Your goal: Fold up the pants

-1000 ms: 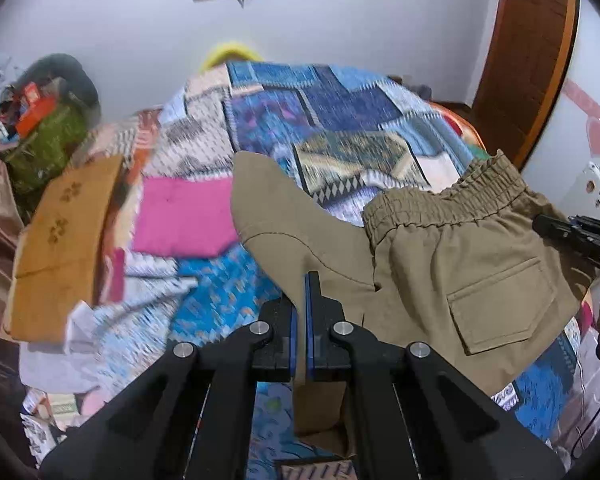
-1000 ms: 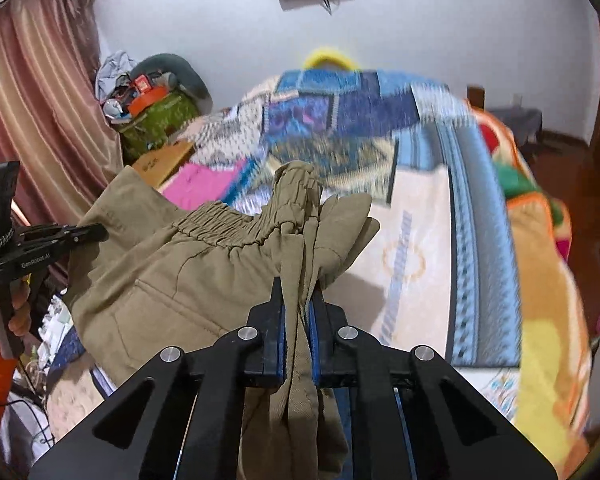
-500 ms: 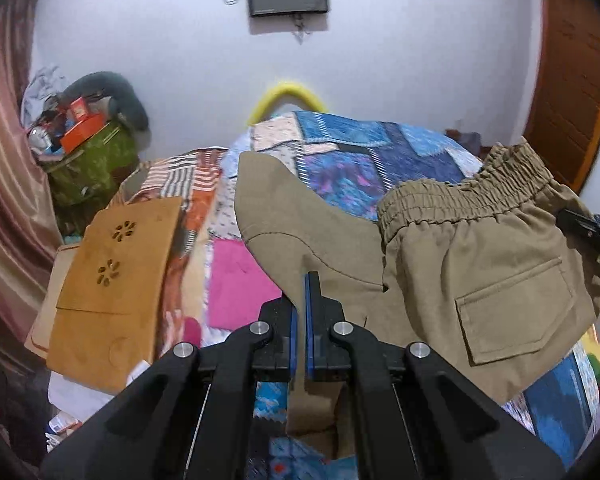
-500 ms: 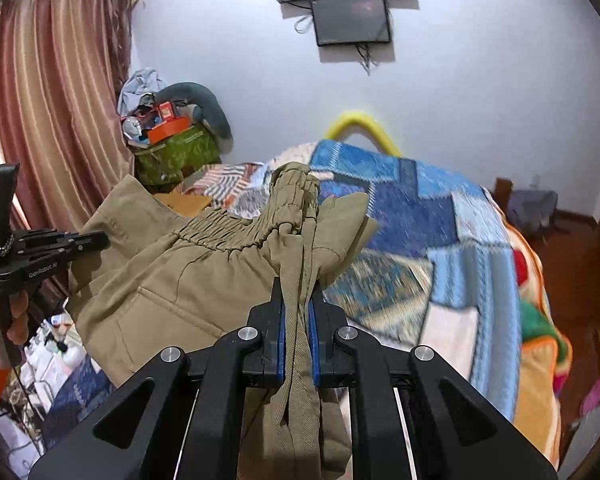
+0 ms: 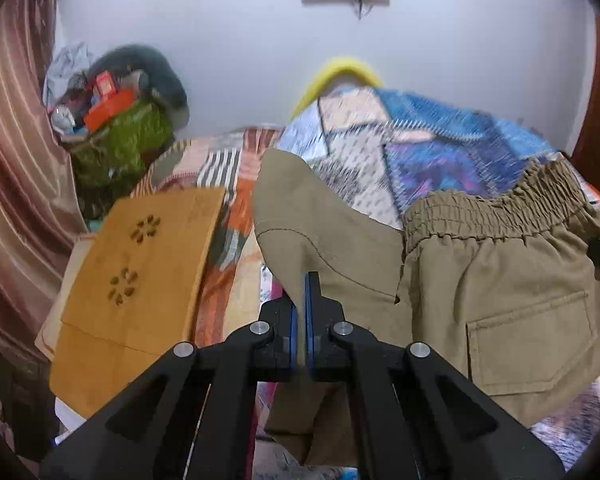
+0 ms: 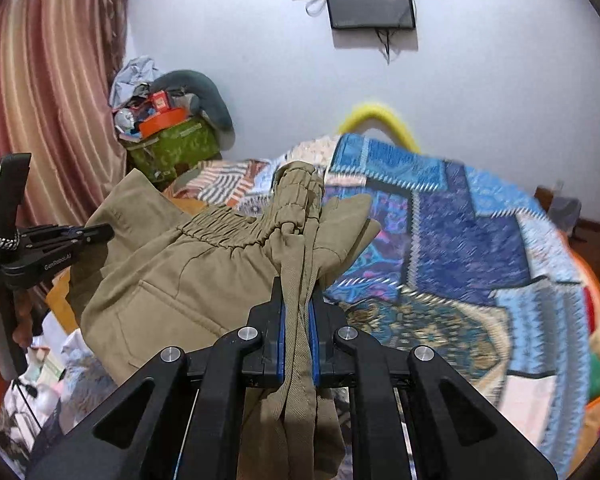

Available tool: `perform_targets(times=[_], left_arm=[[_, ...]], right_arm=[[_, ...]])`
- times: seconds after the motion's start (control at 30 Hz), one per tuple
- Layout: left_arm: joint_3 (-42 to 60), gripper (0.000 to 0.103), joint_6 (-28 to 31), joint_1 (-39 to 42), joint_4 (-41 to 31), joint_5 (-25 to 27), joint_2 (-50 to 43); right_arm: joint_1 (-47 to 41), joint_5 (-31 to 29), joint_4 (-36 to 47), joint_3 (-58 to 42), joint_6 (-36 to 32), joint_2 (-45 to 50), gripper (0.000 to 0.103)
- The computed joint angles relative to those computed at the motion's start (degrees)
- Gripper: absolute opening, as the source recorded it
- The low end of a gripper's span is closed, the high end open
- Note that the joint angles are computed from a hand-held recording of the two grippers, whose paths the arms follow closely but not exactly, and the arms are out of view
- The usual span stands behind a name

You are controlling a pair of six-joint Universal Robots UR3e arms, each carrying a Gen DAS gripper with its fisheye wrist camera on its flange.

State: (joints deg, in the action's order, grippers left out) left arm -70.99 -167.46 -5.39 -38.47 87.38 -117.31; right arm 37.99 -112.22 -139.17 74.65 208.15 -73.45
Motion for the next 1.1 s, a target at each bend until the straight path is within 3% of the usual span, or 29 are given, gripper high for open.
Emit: perform_targets(times=[0.27, 0.43, 0.5, 0.6, 0.67, 0.87, 1.1], left_arm=[[5.33, 0.004, 1.40, 0.60, -2.61, 2.46, -14.41], [2.54, 0.024, 0.75, 1.83, -3.55, 3.10, -14.58], [-1.18, 0.041, 0.96, 2.17, -1.60, 4.16, -12.12], [-4.63, 0.042, 2.20, 3.10, -2.28, 3.53, -8.18], [-6.81, 0.042, 3.01, 3.22, -2.79, 3.95, -5.06], [-14.42, 0.042, 4.41, 4.09, -5.84, 0.32, 10.77], [-19.83, 0.042, 5.09, 6.89, -14.18, -8.32, 34.13]], right_arm=[[-4.54, 8.85, -1.02, 2.61, -0.22, 7.21, 0.008], [-6.57, 13.68, -0.28, 8.04, 0.31, 3.79, 0.015], [-6.52, 13.60, 0.65, 9.13, 0.71, 2.37, 0.024], [-4.75, 9.46, 4.50, 7.30, 1.39, 2.28, 0.045], [-3.70, 7.29, 7.03, 6.13, 2.20, 1.71, 0.051], [0.60, 3.24, 12.44, 3.35, 4.88, -2.86, 0.051], [11.21, -8.45, 22.30, -12.17, 7.74, -3.95, 0.051]])
